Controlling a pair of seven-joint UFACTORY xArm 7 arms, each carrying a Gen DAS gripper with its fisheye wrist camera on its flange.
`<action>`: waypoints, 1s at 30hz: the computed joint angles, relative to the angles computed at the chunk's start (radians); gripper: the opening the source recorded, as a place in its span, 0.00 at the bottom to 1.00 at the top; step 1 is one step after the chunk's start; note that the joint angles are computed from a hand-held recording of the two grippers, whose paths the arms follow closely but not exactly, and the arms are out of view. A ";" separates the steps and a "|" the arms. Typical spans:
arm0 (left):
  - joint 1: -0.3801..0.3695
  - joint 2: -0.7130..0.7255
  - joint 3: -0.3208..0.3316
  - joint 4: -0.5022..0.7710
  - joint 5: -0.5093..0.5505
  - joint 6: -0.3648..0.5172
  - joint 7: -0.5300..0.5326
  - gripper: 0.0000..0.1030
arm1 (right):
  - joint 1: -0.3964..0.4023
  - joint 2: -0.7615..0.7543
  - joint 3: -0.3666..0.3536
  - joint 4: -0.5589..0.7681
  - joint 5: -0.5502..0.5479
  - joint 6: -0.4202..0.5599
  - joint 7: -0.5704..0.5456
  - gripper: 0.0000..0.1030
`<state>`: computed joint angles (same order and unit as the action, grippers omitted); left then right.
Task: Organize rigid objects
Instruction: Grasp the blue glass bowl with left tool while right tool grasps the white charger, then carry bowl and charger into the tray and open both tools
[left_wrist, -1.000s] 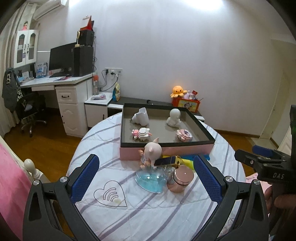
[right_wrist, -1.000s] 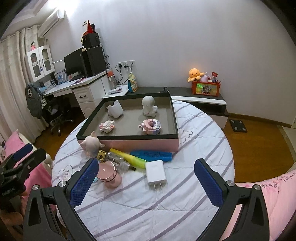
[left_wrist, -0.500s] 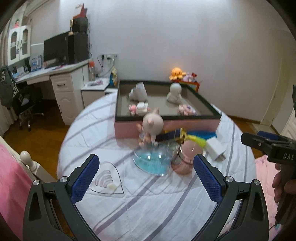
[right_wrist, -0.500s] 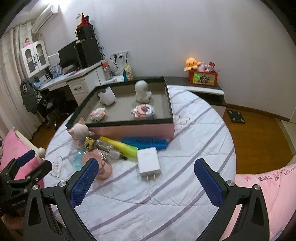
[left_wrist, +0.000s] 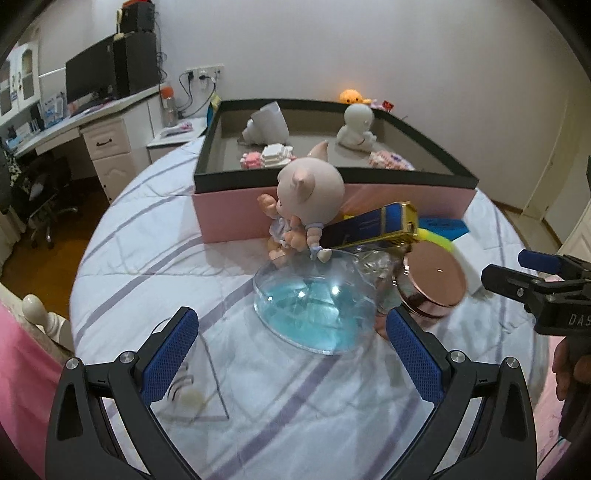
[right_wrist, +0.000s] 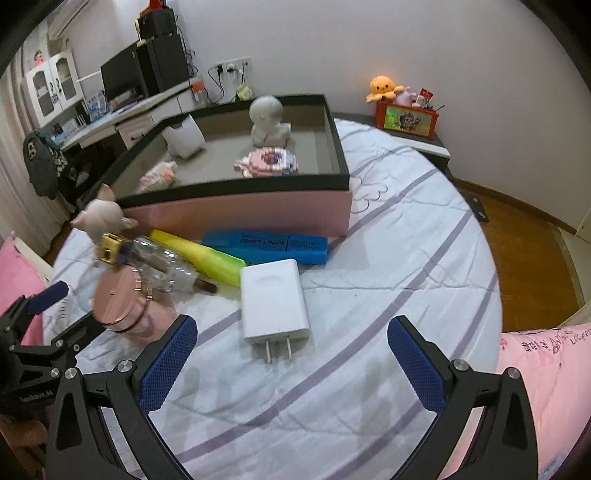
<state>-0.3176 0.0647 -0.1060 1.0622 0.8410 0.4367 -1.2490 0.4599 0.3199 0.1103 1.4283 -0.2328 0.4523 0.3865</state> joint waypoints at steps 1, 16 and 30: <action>0.002 0.011 0.001 0.009 -0.007 0.001 0.010 1.00 | -0.001 0.016 0.003 0.017 0.004 0.009 -0.008 1.00; -0.010 0.051 0.036 0.031 -0.179 -0.067 0.170 0.70 | 0.026 0.066 -0.011 0.065 -0.033 0.012 -0.047 0.40; 0.049 -0.109 -0.029 -0.084 -0.079 -0.039 0.043 0.70 | -0.024 -0.036 0.048 -0.023 0.112 -0.070 -0.151 0.40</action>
